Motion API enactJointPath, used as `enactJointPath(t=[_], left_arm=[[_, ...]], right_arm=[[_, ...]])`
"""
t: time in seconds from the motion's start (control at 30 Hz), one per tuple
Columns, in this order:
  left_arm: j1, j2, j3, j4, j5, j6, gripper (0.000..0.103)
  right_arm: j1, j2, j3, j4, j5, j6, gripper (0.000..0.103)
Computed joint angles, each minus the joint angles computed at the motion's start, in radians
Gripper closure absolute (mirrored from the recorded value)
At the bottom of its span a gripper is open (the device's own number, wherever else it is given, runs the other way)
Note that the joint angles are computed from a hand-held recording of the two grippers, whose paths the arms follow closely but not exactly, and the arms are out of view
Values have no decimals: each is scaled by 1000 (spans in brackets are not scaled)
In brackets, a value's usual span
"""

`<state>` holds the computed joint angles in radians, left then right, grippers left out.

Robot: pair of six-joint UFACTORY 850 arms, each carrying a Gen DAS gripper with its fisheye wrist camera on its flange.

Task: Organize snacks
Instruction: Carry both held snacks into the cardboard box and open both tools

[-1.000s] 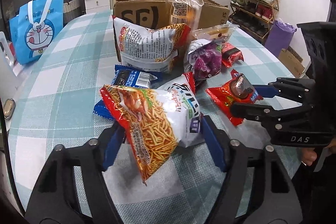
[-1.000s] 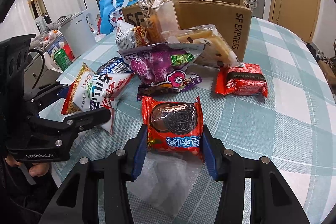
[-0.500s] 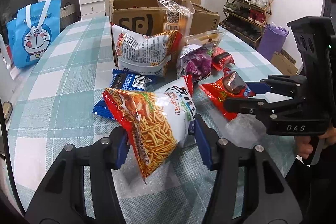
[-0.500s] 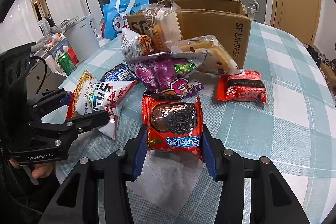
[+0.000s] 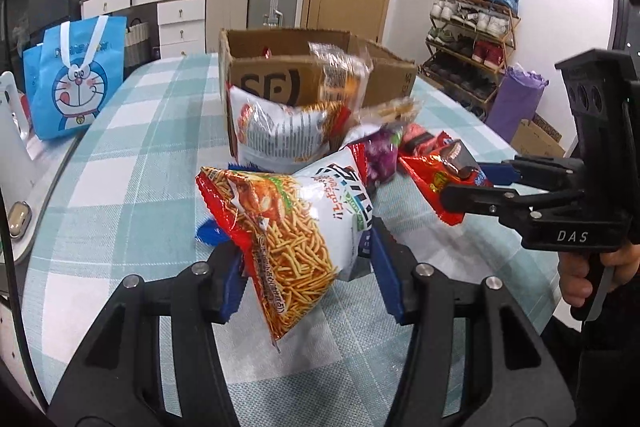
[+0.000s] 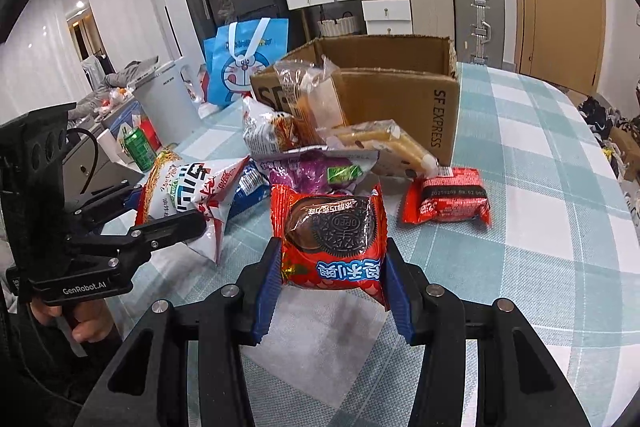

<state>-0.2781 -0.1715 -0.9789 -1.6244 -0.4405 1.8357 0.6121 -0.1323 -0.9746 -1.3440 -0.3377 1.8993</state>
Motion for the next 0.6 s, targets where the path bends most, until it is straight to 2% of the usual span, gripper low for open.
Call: enactJointPath(t=[0.6], left_arm=[[11, 45, -18, -28, -6, -6, 51]], right_arm=[[16, 77, 42, -262, -83, 280, 55]])
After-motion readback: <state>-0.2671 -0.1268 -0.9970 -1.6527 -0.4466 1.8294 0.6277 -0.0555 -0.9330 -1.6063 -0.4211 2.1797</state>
